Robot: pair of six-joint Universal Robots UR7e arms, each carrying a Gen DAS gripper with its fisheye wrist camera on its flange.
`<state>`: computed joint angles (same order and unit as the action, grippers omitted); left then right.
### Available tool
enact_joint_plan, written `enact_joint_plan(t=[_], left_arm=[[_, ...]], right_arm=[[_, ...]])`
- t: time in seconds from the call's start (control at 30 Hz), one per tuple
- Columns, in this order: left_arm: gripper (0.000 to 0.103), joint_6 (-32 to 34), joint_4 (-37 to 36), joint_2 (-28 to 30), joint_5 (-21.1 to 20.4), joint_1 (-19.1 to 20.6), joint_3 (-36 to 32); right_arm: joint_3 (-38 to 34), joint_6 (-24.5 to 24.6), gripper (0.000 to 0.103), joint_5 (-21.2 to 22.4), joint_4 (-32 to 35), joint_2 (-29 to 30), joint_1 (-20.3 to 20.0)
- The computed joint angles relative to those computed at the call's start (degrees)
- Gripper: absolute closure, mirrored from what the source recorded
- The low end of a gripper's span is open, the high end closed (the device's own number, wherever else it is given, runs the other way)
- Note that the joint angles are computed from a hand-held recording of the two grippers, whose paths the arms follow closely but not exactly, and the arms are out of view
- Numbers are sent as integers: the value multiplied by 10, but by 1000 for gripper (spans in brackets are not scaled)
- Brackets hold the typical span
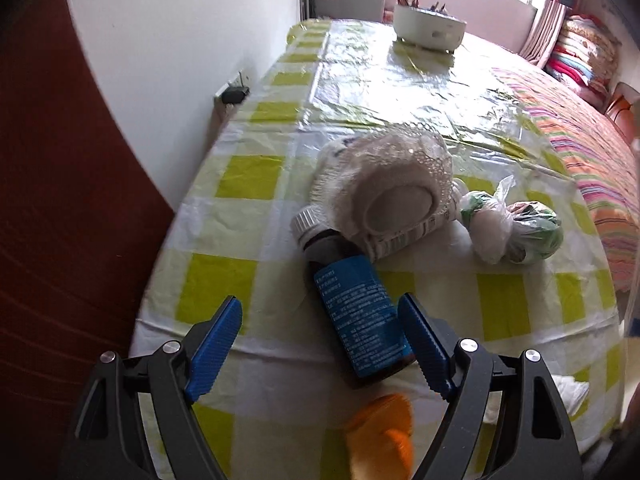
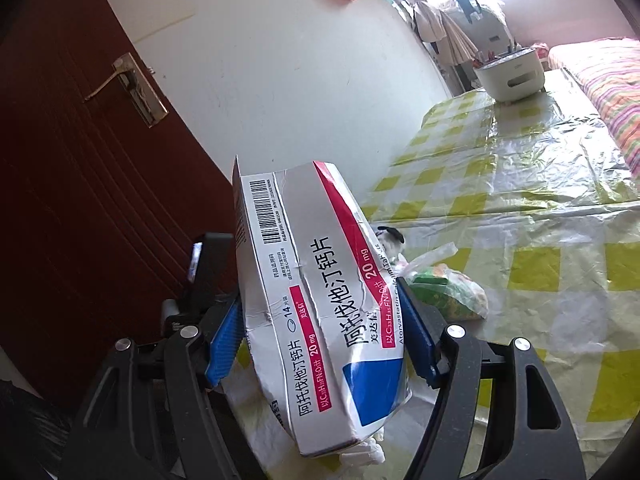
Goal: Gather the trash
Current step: 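Grasp the white medicine box with the right tool while the left tool grasps the brown bottle, then carry the medicine box into the cream bin and open the right tool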
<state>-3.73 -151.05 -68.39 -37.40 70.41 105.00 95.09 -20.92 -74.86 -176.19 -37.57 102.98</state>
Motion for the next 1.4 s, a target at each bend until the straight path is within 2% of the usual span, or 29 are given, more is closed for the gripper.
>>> enact_joint_plan(t=[0.27, 0.37, 0.43, 0.47, 0.7, 0.87, 0.97, 1.07, 1.2, 1.4], left_arm=[[26, -45, 15, 22, -2, 9, -23], [40, -64, 28, 22, -30, 21, -32], [57, -76, 39, 21, -48, 29, -37], [61, -81, 42, 22, -48, 31, -38], [61, -63, -37, 10, -40, 26, -3], [61, -6, -164, -2, -8, -1, 47], [61, 42, -254, -3, 1, -19, 70], [61, 76, -305, -3, -1, -32, 81], [61, 97, -320, -3, -19, -45, 91], [61, 121, -332, 7, -49, -64, 106]], right_arm=[[13, -5, 35, 5, -16, -6, -8], [17, -2, 35, 8, -23, -8, -11], [24, 2, 35, 6, -36, -11, -14], [26, 2, 35, 8, -34, -13, -15], [57, 9, 35, -5, -81, -29, -23], [85, 12, 35, -22, -128, -40, -25], [102, 1, 35, -46, -170, -45, -21], [115, -9, 35, -67, -196, -48, -19], [132, -20, 35, -94, -224, -49, -18], [162, -13, 35, -109, -261, -59, -26]])
